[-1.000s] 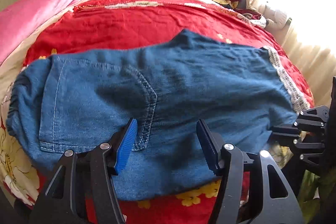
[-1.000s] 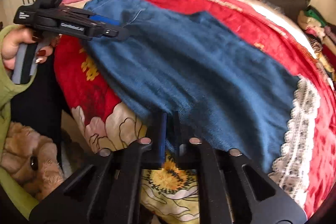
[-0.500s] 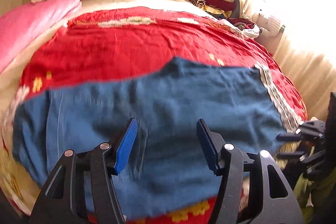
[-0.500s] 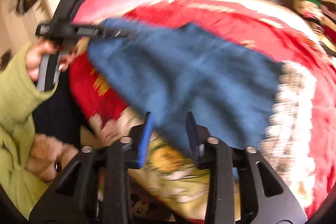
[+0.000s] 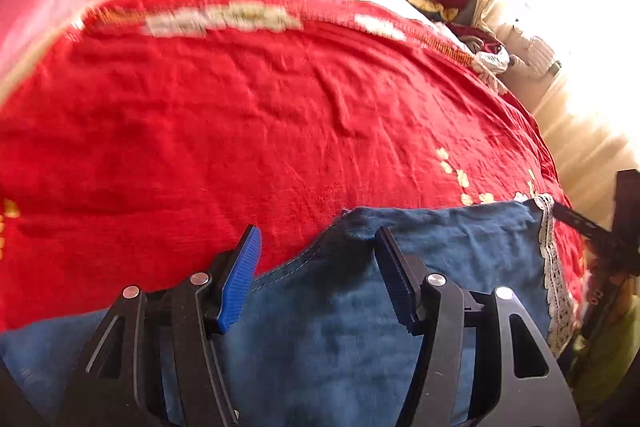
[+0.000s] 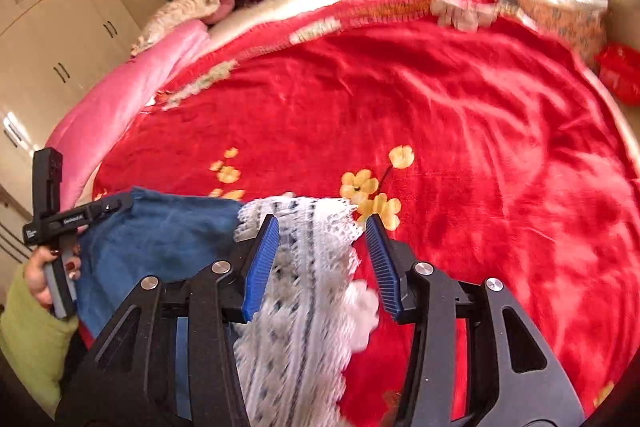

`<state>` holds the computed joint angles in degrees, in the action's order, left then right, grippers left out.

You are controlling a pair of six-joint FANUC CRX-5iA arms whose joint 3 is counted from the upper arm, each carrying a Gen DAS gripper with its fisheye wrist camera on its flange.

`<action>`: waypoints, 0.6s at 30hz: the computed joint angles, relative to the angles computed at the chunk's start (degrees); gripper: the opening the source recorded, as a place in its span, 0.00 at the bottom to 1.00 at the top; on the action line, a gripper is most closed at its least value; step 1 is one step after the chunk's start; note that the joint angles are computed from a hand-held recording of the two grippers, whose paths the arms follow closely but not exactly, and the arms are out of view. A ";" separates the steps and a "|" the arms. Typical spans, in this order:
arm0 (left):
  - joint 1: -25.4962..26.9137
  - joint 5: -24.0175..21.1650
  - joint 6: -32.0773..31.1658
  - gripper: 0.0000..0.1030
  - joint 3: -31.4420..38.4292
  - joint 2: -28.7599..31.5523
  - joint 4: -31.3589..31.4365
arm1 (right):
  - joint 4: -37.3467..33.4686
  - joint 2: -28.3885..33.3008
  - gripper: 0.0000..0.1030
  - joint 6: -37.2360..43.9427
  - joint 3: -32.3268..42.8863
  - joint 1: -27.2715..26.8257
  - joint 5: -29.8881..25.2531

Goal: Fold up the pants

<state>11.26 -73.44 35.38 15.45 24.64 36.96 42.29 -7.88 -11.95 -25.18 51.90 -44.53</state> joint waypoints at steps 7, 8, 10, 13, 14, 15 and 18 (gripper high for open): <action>-1.23 -1.18 -2.14 0.45 -1.26 1.06 2.42 | 3.64 0.41 0.45 -4.00 -4.70 -2.99 9.18; -1.25 -1.82 -2.33 0.34 -1.39 1.12 2.82 | 4.22 0.32 0.46 -4.43 -4.98 -3.00 9.47; -1.11 -2.82 -2.83 0.12 -2.12 0.89 3.53 | 3.55 0.26 0.31 -2.64 -4.67 -2.64 9.40; -0.42 -2.16 -4.33 0.06 -4.62 -0.78 6.35 | 7.68 -0.89 0.13 -4.13 -6.38 -2.50 12.30; -0.10 -1.91 -4.85 0.06 -5.35 -1.33 7.56 | 11.40 -1.35 0.12 -6.03 -7.02 -1.93 11.17; 0.26 -1.62 -5.49 0.06 -5.95 -1.84 9.18 | 14.08 -1.94 0.12 -7.89 -7.77 -1.92 10.99; -0.13 0.99 -7.60 0.06 -6.86 -3.42 11.54 | 23.71 -3.85 0.12 -13.89 -9.67 -3.50 11.48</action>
